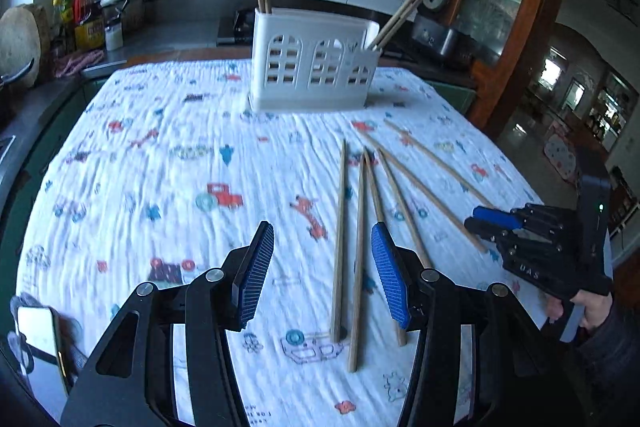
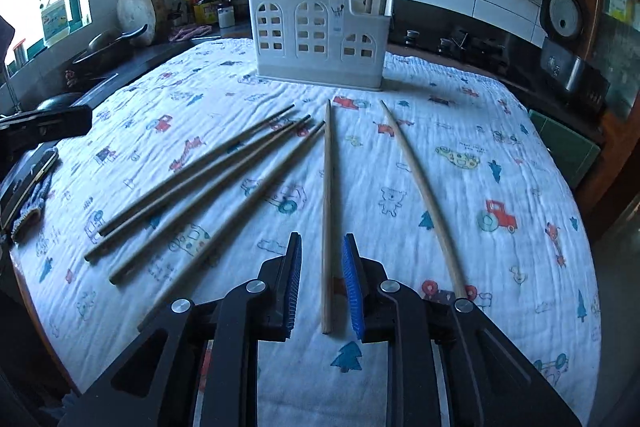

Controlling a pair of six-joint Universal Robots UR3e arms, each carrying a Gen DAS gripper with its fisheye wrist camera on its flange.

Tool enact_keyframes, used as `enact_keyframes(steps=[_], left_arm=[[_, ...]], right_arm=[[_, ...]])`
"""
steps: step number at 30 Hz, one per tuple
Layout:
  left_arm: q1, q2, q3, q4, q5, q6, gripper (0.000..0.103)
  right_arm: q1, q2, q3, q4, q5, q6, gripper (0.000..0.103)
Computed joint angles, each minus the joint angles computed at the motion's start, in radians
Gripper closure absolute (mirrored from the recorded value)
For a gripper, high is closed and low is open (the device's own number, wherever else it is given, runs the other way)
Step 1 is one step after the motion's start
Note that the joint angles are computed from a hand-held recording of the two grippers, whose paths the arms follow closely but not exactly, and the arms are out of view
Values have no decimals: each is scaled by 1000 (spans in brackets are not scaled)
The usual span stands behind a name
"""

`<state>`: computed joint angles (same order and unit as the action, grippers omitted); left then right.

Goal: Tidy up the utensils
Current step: 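Grasp a chopstick with the left tool while the right tool grasps another chopstick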

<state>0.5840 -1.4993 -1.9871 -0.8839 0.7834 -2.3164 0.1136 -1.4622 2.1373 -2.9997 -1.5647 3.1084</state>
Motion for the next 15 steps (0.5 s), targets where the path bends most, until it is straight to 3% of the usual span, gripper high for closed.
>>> enact_keyframes(steps=[11, 15], left_arm=[[-4, -9, -70, 25, 35, 23, 54], [-10, -11, -76, 18, 40, 38, 63]], right_arm=[[-21, 23, 3, 9, 22, 11, 89], [-11, 32, -11, 33, 5, 19, 91]])
